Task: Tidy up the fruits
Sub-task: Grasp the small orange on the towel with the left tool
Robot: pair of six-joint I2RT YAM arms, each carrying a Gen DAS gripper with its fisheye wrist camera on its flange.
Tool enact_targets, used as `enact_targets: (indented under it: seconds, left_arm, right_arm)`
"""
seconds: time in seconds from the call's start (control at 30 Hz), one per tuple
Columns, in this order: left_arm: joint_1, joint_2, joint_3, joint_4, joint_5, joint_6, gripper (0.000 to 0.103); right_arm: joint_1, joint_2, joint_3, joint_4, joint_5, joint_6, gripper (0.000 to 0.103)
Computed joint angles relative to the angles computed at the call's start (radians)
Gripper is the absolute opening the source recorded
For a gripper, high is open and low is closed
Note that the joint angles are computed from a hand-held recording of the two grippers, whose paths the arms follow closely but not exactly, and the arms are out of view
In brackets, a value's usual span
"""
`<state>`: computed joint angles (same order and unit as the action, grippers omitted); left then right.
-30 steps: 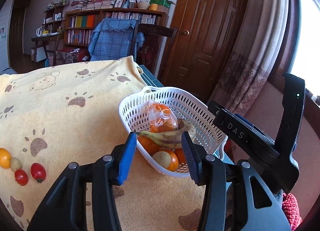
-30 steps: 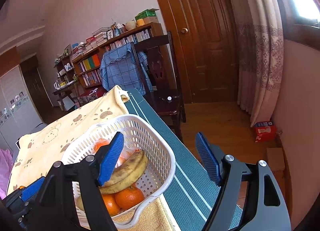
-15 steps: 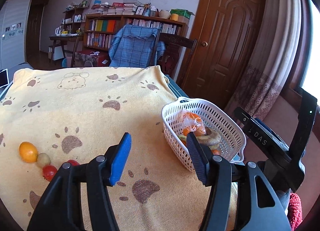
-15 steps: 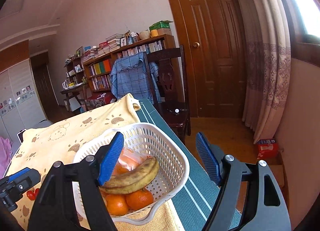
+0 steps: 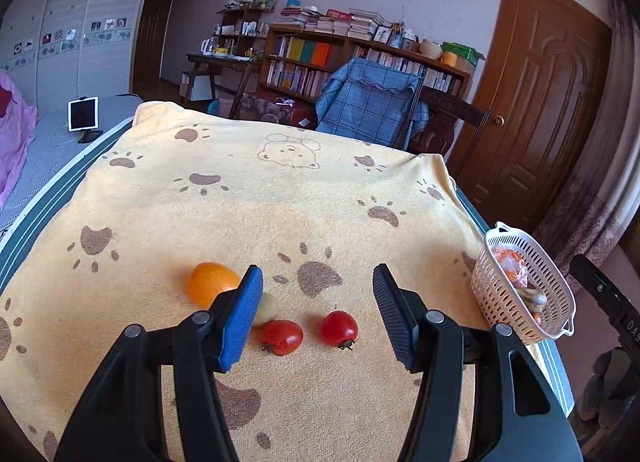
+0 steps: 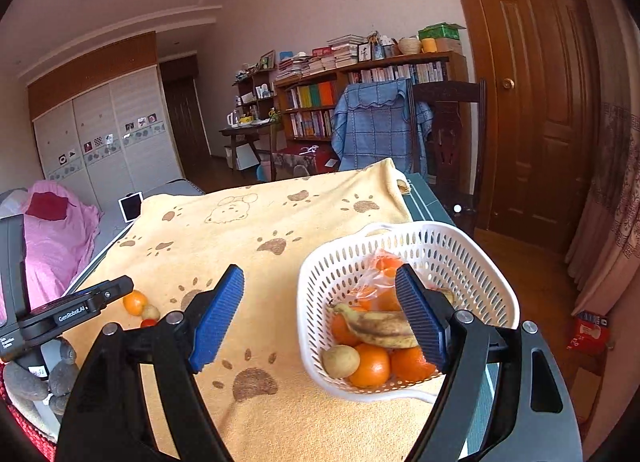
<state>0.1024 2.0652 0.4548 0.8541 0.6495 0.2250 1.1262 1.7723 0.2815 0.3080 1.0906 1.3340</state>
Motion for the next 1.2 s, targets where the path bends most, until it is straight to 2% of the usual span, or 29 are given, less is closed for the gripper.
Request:
enact_targets:
  seconds: [0.13, 0.4, 0.57, 0.83, 1.2]
  left_arm:
    - [0.057, 0.030, 0.050, -0.034, -0.004, 0.013, 0.058]
    - [0.028, 0.137, 0.186, -0.112, -0.135, 0.027, 0.057]
    - [0.001, 0.176, 0.241, -0.141, -0.171, 0.017, 0.057]
    - [0.010, 0.201, 0.283, -0.171, -0.157, 0.001, 0.057]
    - [0.030, 0.209, 0.299, -0.186, -0.128, -0.009, 0.057]
  right_arm:
    - [0.012, 0.044, 0.040, 0.137, -0.084, -0.120, 0.080]
    - [0.066, 0.214, 0.216, 0.175, -0.171, -0.241, 0.079]
    - [0.049, 0.286, 0.246, 0.227, -0.223, -0.283, 0.079]
    - [0.022, 0.327, 0.244, 0.289, -0.262, -0.320, 0.079]
    - [0.005, 0.369, 0.258, 0.309, -0.302, -0.336, 0.079]
